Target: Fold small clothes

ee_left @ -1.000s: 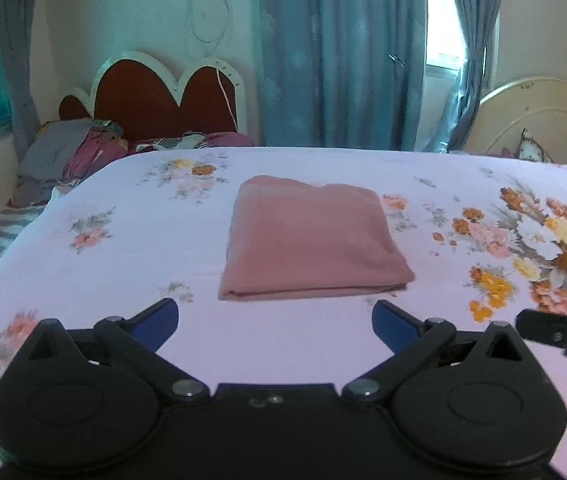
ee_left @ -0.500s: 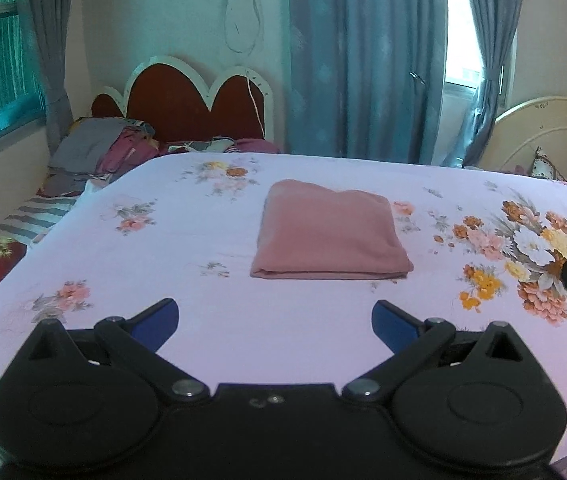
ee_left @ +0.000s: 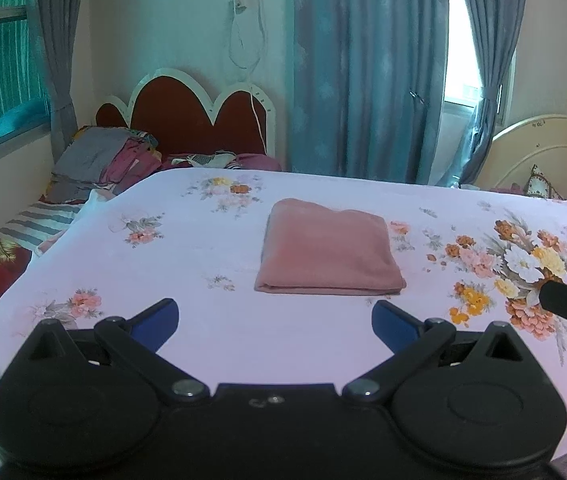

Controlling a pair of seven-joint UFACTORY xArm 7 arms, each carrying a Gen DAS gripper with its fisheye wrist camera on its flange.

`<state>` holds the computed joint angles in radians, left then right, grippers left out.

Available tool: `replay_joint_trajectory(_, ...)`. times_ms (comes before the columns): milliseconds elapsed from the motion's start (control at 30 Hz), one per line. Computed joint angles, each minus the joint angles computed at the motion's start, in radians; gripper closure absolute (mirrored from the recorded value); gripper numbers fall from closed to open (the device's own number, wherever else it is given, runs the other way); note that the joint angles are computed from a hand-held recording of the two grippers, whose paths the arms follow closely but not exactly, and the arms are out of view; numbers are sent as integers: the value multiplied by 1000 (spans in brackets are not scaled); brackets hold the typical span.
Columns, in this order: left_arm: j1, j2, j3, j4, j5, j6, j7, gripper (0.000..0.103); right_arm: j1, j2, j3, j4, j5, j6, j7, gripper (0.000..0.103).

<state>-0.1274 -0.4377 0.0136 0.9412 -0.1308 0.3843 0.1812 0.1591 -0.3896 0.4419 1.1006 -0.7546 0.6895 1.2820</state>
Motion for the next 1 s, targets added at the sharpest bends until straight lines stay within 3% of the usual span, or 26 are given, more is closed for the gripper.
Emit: replay_joint_trajectory(1000, 7, 3, 14, 3, -7, -10, 14, 0, 10, 30, -15, 9, -4, -35, -9, 1)
